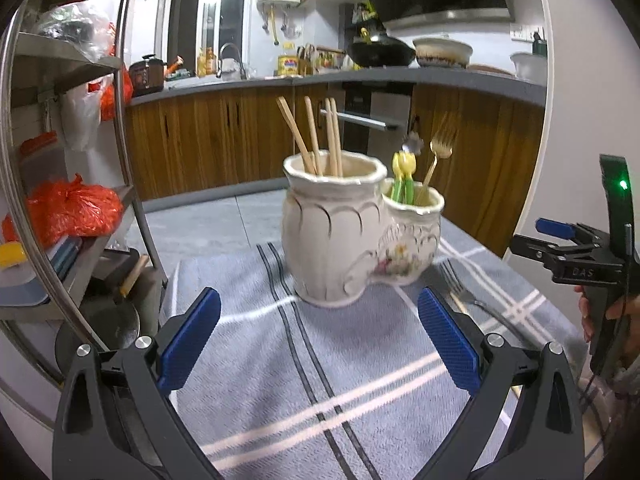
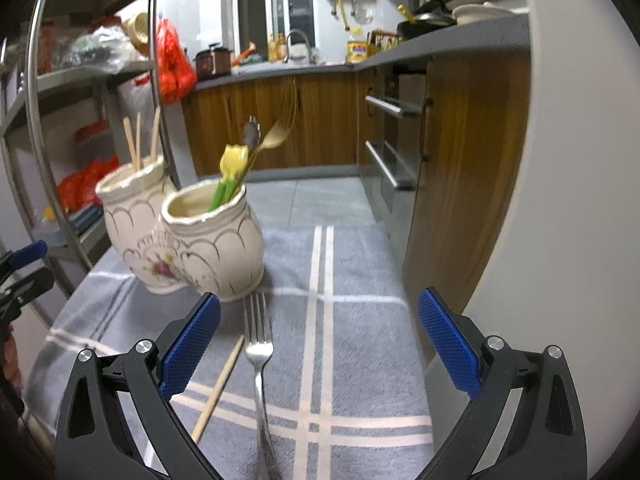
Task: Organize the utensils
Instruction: 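Move the right tool back to the silver fork on the cloth, then lower the right tool onto the silver fork and close on it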
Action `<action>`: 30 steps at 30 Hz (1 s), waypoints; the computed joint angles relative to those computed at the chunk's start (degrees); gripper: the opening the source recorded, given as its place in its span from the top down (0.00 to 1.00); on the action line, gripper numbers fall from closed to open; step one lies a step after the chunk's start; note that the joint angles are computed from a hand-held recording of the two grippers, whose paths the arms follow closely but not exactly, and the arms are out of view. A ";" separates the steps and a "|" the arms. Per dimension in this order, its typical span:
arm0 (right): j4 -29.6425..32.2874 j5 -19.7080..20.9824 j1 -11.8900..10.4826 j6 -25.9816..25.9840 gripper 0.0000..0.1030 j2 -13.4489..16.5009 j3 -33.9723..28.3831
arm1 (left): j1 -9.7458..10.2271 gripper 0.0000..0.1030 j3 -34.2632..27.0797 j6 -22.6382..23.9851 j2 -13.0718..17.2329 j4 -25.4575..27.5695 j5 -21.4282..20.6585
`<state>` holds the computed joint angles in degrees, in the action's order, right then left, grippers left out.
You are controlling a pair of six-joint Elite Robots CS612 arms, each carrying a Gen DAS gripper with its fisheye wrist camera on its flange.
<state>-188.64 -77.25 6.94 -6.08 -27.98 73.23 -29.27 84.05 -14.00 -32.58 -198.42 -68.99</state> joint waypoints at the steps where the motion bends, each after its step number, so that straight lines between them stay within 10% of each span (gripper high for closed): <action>1: 1.32 0.23 0.07 -0.84 0.05 0.23 -0.57 | 0.03 0.06 -0.16 0.17 0.11 0.38 -0.14; 18: 17.09 3.96 0.89 -9.71 0.09 3.43 -8.87 | -0.28 0.06 -2.56 1.43 1.24 6.14 -1.83; 30: 25.75 7.29 1.16 -12.74 0.52 4.50 -12.56 | -0.20 0.06 -3.21 1.38 1.58 7.27 -2.19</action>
<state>-162.89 -69.96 8.10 -18.83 -23.48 60.68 -29.47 80.84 -12.62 -31.00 -191.15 -71.17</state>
